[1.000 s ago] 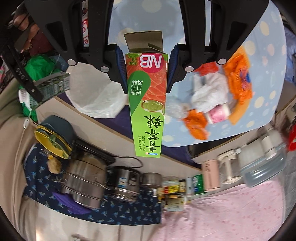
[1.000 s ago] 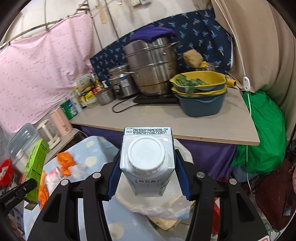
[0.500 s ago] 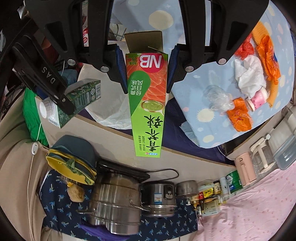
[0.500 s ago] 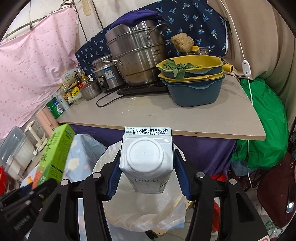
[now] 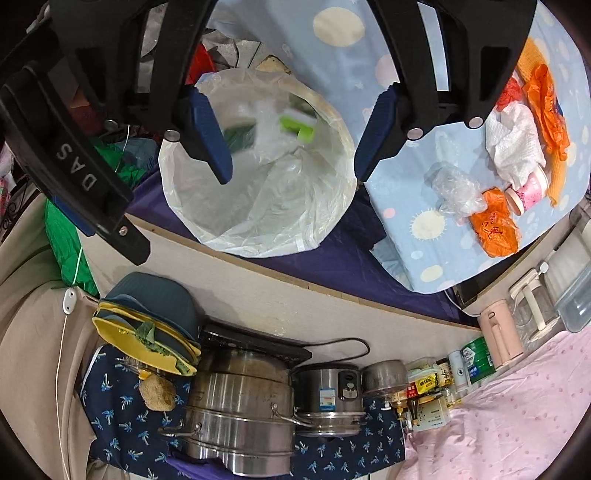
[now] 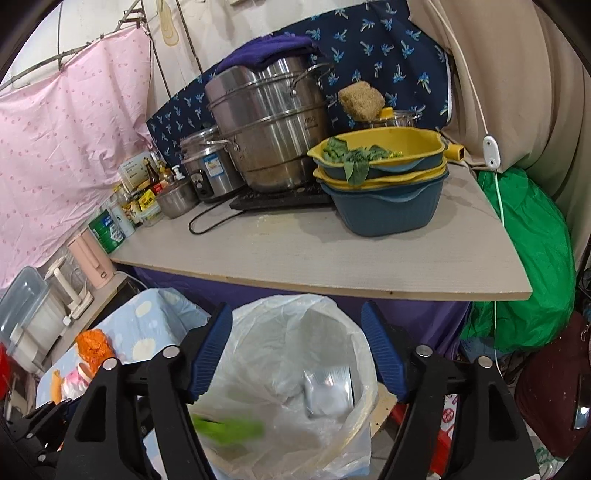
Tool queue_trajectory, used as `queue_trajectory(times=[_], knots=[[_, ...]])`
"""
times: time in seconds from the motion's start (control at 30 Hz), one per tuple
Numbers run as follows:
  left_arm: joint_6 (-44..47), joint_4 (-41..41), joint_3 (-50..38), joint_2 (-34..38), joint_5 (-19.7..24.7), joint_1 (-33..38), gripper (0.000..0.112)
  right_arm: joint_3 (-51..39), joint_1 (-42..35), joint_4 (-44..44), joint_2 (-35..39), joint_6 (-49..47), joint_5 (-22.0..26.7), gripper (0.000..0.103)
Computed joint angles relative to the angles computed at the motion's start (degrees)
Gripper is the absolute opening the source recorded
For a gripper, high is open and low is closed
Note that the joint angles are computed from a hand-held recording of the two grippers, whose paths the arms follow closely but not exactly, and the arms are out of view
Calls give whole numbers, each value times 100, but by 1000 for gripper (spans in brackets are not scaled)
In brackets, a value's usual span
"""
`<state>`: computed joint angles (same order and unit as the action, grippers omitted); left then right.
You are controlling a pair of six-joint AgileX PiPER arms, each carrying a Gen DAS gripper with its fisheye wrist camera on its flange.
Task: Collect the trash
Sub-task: 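Drop the green box from left tool while right tool drops the carton into the bin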
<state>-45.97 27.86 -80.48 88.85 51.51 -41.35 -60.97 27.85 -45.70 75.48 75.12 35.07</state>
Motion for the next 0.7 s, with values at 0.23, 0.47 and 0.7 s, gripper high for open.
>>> queue_trajectory(times=[0.23,0.47,0.7], knots=[[-55,45,-1,-113,78,-2,72,-58,175,-127,-188,120,210,76],[-141,68,116,-332,123,47,72,-139,421,-282,-237,267,439,76],[-197,56,339,-686,138,148,72,-273,814,-459,-248,386,748,76]])
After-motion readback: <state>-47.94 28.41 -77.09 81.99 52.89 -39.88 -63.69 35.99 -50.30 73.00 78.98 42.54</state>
